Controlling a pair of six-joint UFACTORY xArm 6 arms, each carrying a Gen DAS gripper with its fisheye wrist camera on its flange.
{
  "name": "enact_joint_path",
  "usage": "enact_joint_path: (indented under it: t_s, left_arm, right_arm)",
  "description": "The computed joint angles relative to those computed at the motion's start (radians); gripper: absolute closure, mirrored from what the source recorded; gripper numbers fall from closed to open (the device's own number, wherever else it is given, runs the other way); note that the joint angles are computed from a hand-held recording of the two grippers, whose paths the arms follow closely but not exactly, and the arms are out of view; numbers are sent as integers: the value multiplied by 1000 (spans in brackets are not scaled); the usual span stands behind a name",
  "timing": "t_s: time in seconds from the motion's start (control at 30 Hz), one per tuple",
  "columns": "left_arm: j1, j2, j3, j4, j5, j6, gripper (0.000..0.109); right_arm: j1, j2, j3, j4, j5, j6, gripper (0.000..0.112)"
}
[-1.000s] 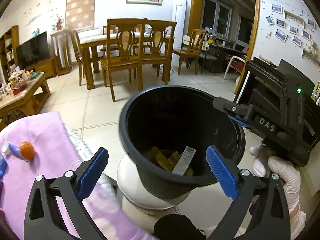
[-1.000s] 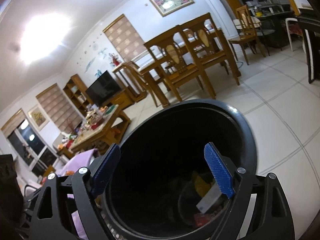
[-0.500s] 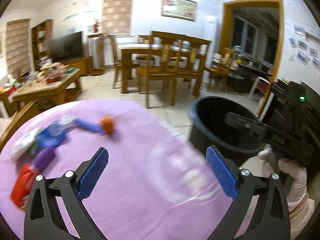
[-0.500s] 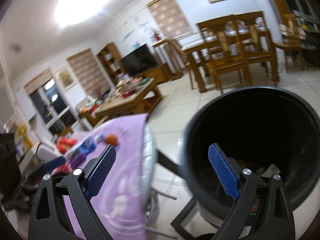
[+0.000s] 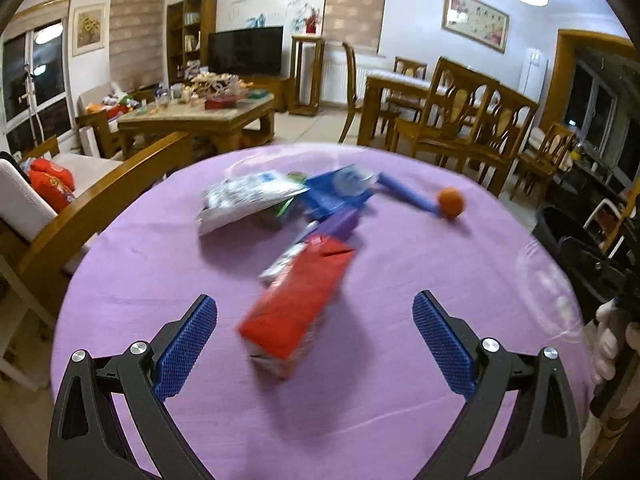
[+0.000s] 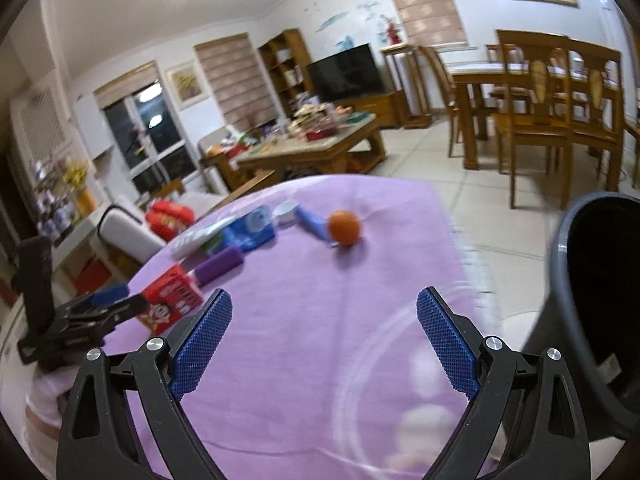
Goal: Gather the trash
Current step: 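Grasp the red juice carton with the left tool while the right tool grasps the orange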
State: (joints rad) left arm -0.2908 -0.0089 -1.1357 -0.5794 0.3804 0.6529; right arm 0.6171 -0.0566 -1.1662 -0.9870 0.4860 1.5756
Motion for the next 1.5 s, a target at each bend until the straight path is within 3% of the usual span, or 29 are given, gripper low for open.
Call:
enact_joint_path:
  t_s: [0.1,0.27,0.33,0.37,0.4,0.53,0.67,0.77,0.9,1.03,1.13,1.27,1.5]
  left_arm:
    - [18,35,-32,16,22,12,11]
    - [48,94,-110,0,143,30,15]
    - [58,123,-148,4,200,22,34]
    - [70,150,-185,-1,267,17,50]
    - [78,166,-207,-10,310,20,60]
    - [85,155,-199,-28,326,63,74]
    - [86,110,-147,-65,270,97,76]
    - [93,101,-141,-87,283,112,76]
    - [95,100,-141,-117,274,121,76]
    - [92,95,-131,-114,262,128,76]
    - [91,93,-127,-124,251,136,76]
    - [96,83,-118,-140,244,148,76]
    - [93,46,-77,-220,201,215,76]
  right_arm:
    - [9,63,-64,51,-3,-75,20]
    - [10,175,-194,203,-2,-262,20]
    - [9,203,-231,221,3,-302,20]
    - [10,225,-267,242,19,-345,20]
    - [10,242,-295,247,32,-367,20]
    - [-10,315,-405,263,102,-423,20]
    - [-51,402,-526,322,186,-493,24]
    - [-76,488,-652,403,286,-583,44]
    - [-103,564,-742,486,335,-646,59]
    - [-121,609,-782,517,361,-655,63]
    - [-130,606,-759,521,347,-646,77]
    - [-144,586,-713,547,289,-644,78]
    - [-111,478,-556,579,104,-617,79]
